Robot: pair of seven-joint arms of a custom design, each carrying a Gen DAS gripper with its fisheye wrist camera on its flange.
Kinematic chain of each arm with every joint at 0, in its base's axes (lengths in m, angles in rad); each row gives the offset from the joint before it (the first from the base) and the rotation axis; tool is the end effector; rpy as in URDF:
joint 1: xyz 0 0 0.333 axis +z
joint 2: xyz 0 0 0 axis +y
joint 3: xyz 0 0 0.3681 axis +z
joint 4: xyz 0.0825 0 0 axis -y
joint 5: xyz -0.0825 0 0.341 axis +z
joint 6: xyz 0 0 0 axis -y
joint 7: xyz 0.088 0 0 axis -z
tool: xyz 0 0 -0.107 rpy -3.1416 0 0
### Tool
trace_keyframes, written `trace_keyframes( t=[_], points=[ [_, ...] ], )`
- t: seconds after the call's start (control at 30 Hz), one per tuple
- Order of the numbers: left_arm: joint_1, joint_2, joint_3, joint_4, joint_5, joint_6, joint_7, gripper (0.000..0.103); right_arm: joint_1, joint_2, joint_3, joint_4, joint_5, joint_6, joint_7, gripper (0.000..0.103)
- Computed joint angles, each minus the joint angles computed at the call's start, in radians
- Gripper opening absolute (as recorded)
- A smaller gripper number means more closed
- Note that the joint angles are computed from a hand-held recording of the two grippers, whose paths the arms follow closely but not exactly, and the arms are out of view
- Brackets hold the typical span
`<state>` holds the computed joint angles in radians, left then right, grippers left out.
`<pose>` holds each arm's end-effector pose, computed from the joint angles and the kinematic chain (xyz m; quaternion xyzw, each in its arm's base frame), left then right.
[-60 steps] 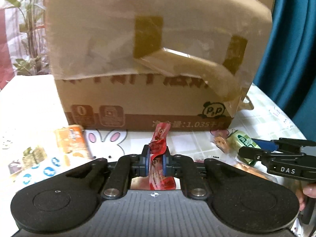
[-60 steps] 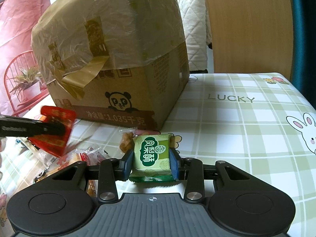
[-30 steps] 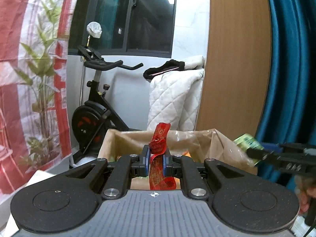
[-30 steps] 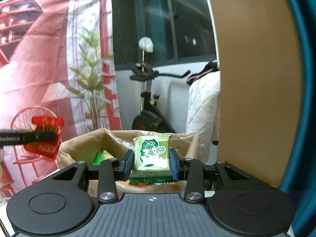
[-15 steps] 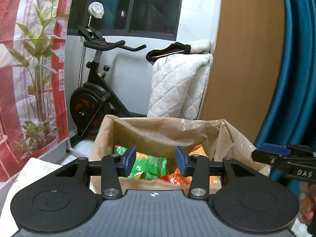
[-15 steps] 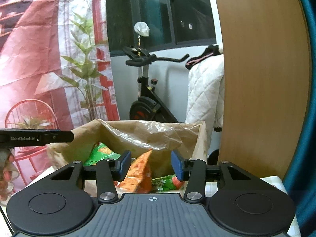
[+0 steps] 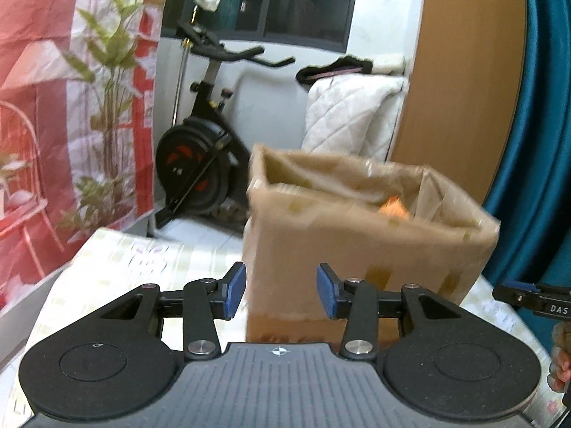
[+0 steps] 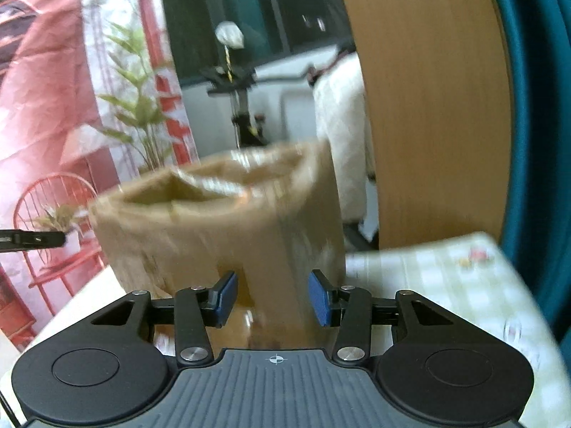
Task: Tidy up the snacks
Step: 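Grasp the small twisted snack packet with the right tool while the left tool grasps the small red packet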
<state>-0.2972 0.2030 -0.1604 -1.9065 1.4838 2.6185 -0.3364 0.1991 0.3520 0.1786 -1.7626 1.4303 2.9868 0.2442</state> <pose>0.5387 -0.2822 0.5066 -0.6913 0.5195 -0.3576 0.3526 0.6308 0.1573 0.4897 -0.7046 0.5109 -0.1732 0.4609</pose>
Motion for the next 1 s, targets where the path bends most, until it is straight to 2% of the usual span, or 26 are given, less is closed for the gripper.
trace_keyframes(
  t=[0.17,0.33,0.5,0.6,0.63,0.73,0.83,1.0],
  points=[
    [0.006,0.016,0.002,-0.021,-0.029,0.017,-0.025,0.045,0.041,0.061,-0.05,-0.023,-0.265,-0.047,0.231,0.034],
    [-0.005,0.071,0.007,0.018,-0.029,0.044,-0.018,0.044,0.104,0.141,-0.12,0.019,-0.547,-0.115,0.477,0.031],
    [-0.024,0.13,0.019,0.063,-0.064,0.08,0.025,0.044,0.106,0.184,-0.123,0.05,-0.69,-0.15,0.595,0.031],
    [-0.036,0.158,0.03,0.085,-0.088,0.104,0.066,0.044,0.125,0.2,-0.147,0.052,-0.792,-0.157,0.658,0.023],
    [-0.039,0.169,0.032,0.094,-0.099,0.113,0.082,0.044,0.121,0.198,-0.142,0.042,-0.809,-0.152,0.663,0.017],
    [-0.049,0.197,0.039,0.112,-0.138,0.14,0.122,0.044,0.054,0.18,-0.065,0.0,-0.758,-0.112,0.609,0.016],
    [-0.059,0.228,0.045,0.129,-0.185,0.175,0.163,0.044,0.023,0.148,-0.035,-0.041,-0.718,-0.089,0.572,0.015],
    [-0.094,0.252,0.063,0.132,-0.223,0.208,0.2,0.044,-0.07,0.086,0.075,-0.096,-0.525,-0.049,0.41,0.015]
  ],
)
